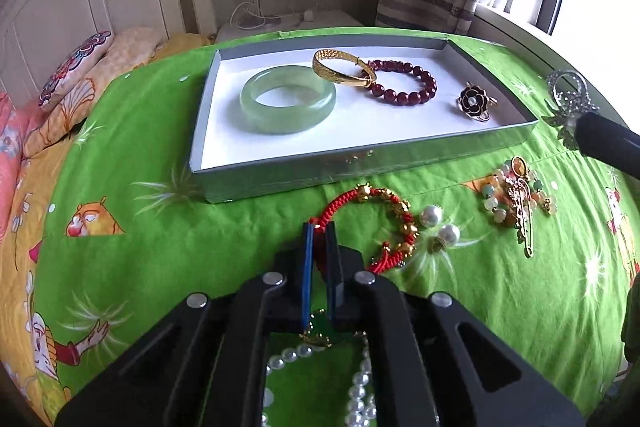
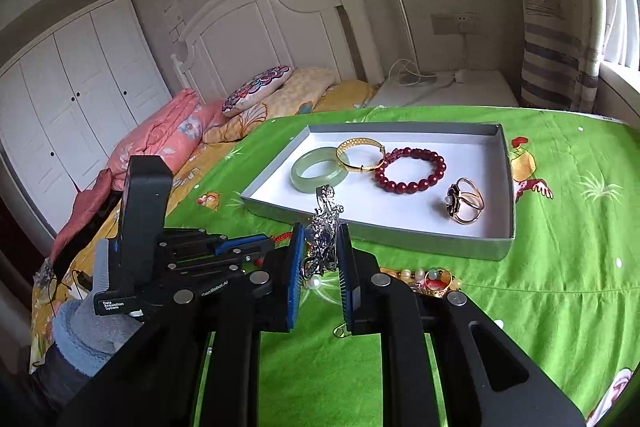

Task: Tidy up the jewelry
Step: 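Grasp the red string bracelet with the left tool while the right tool carries the pendant to the box, then lower the pendant and red string bracelet into the box and open both tools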

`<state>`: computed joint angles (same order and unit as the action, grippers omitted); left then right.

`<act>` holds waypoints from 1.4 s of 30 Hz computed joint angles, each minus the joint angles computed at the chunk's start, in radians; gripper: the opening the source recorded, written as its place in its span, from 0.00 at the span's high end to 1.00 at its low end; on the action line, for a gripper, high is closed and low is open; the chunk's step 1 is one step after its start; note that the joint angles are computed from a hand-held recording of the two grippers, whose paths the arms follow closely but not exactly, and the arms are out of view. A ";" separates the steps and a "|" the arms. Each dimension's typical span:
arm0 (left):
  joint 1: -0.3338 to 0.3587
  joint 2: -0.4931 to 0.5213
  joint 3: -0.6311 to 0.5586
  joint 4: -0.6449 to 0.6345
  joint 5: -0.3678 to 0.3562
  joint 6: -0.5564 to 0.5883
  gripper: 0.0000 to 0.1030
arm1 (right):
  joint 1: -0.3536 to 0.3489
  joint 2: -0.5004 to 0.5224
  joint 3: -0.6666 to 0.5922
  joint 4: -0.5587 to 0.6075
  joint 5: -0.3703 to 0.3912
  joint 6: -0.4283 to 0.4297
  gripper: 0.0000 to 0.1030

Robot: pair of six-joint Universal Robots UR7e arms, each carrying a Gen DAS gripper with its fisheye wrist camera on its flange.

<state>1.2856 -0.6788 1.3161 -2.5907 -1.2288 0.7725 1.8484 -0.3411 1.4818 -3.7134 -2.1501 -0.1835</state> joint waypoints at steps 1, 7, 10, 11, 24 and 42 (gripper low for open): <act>0.001 -0.009 0.013 -0.016 -0.005 0.005 0.95 | -0.001 0.000 0.004 -0.001 0.000 0.002 0.86; -0.011 -0.085 0.114 -0.127 -0.031 0.049 0.95 | -0.004 0.010 -0.004 0.013 -0.004 0.010 0.86; -0.022 -0.112 0.143 -0.161 -0.035 0.072 0.95 | 0.001 0.013 -0.009 0.010 -0.005 0.002 0.86; -0.026 -0.120 0.154 -0.174 -0.034 0.079 0.95 | 0.004 0.013 -0.010 0.009 -0.006 -0.001 0.86; -0.060 -0.143 0.137 -0.188 -0.052 0.077 0.95 | 0.015 0.010 -0.037 0.009 -0.017 -0.040 0.86; -0.097 0.084 -0.178 -0.005 -0.034 -0.072 0.95 | -0.064 0.003 -0.171 0.152 -0.023 -0.012 0.86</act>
<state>1.1884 -0.5945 1.1377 -2.5954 -1.2624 0.7003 1.7841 -0.3377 1.3111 -3.5613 -2.1727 -0.1955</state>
